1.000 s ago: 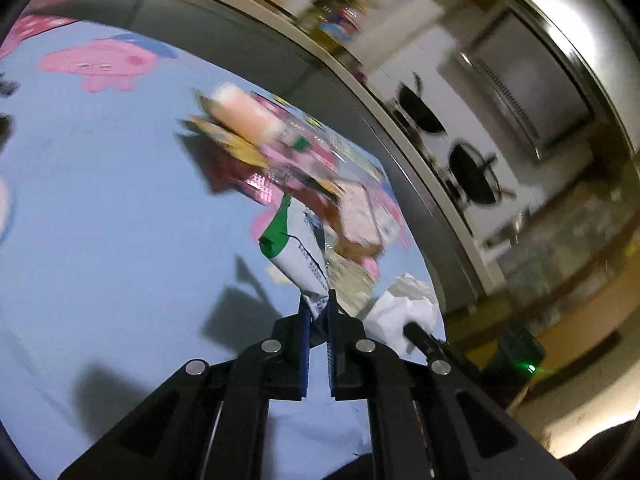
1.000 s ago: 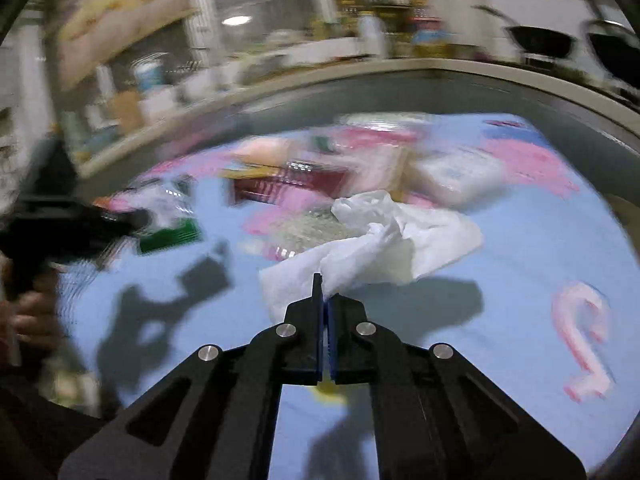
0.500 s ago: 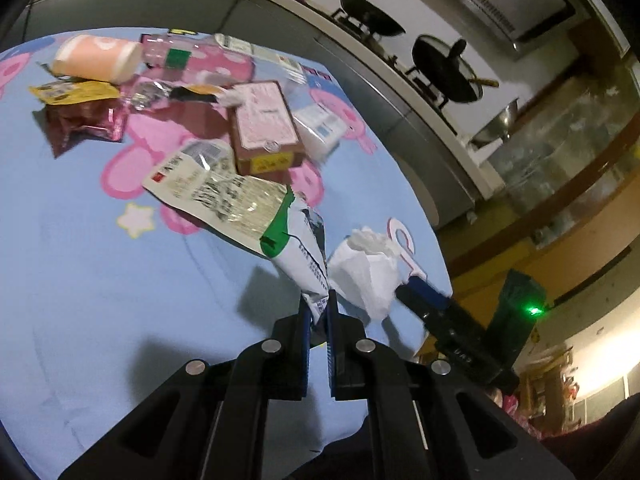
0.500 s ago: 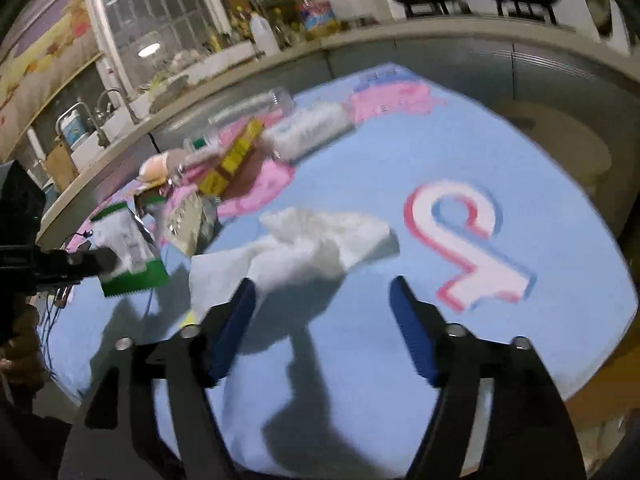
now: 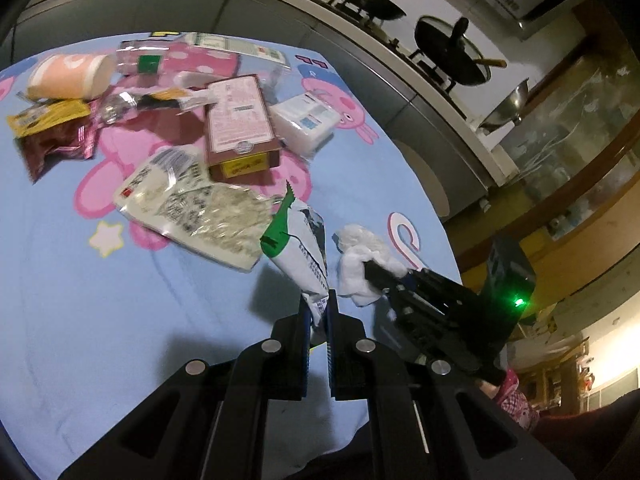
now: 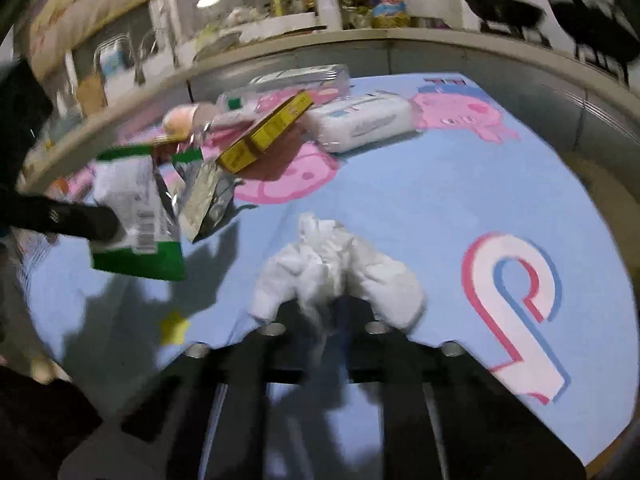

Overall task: Collect trash
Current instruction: 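Carry the wrapper and tissue to the beige bin with both tools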

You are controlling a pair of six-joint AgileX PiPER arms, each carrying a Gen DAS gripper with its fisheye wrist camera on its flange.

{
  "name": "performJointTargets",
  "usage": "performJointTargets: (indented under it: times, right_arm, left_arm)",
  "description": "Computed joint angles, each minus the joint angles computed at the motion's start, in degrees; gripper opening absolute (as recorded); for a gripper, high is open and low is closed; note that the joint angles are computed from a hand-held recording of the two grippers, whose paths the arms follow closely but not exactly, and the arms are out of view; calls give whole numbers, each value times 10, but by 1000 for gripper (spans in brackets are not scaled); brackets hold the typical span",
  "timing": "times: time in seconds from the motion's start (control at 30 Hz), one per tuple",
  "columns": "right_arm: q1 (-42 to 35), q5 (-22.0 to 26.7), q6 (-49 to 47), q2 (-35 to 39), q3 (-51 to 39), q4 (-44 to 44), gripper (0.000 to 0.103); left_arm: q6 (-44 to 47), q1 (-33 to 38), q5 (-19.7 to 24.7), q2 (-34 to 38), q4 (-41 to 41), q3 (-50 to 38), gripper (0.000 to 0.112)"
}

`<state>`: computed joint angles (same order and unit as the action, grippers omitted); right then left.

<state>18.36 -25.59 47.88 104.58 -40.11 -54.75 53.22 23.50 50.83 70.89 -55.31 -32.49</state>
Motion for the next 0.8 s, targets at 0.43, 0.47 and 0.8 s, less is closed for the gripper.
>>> performJointTargets:
  times: [0.43,0.47,0.8]
  right_arm:
    - [-261,-134,218,39,-48,-160,6]
    - [-274,-136,233,46,-59,-168,6]
    - [-371,-125,460,158,-258,-291,7]
  left_arm:
    - [-136,-335,-135,208,50,-239,7]
    - [-150,-350,-135,232,64,-269,7]
    - [-335,-429,-55,522,197,-691,7]
